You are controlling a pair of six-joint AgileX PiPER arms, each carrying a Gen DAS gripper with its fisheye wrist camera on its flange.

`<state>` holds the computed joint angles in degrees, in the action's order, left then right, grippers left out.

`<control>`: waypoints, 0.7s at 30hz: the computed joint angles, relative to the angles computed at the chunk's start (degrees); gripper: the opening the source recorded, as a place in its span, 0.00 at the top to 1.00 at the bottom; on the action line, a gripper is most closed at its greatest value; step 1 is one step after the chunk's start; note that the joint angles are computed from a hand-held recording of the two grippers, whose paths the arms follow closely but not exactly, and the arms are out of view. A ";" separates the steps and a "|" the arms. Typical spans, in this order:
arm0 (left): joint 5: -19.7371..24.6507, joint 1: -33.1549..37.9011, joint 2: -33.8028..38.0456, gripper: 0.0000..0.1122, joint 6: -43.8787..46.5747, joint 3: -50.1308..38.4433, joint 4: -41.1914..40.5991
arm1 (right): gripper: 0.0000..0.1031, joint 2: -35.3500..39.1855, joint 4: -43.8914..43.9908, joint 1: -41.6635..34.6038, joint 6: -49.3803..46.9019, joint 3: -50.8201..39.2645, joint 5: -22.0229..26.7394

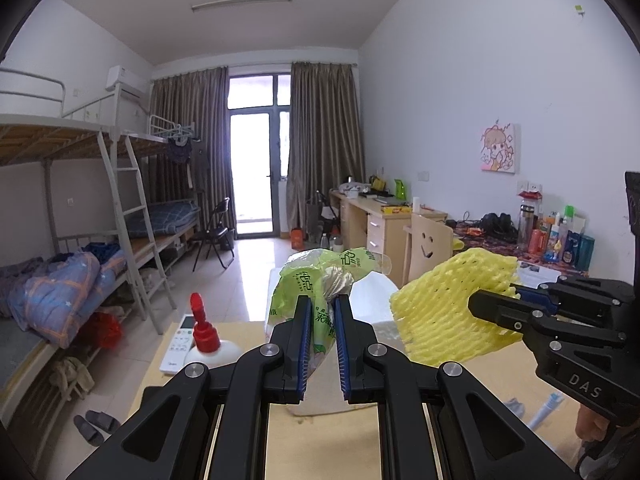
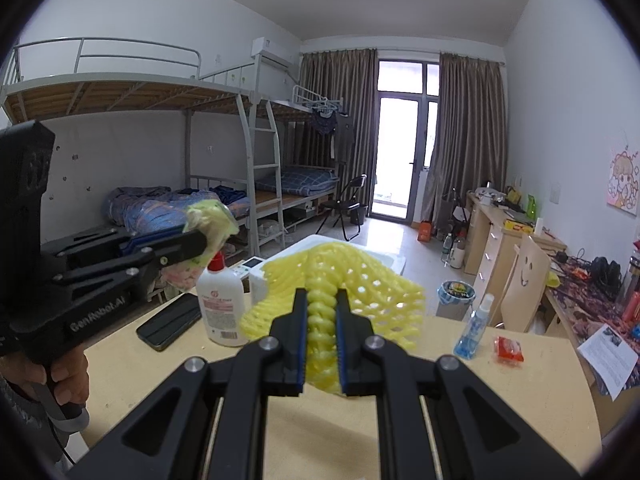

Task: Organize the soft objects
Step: 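Lift the snack bag and foam net and carry both toward the white foam box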

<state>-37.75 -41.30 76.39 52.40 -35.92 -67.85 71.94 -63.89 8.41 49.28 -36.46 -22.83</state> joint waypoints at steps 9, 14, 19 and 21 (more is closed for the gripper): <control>6.34 7.26 4.25 0.89 -3.81 -4.30 5.96 | 0.85 7.14 -1.87 1.71 2.40 -7.22 2.43; 8.83 10.16 6.84 0.89 -4.39 -7.43 8.19 | 0.85 10.74 -4.24 2.30 5.05 -11.09 3.85; 11.94 12.70 10.02 0.89 -3.59 -11.26 9.16 | 0.85 14.00 -5.27 2.50 6.99 -14.48 5.20; 13.38 13.75 11.29 0.89 -3.81 -12.65 9.81 | 0.85 15.21 -5.72 3.17 8.15 -16.09 6.39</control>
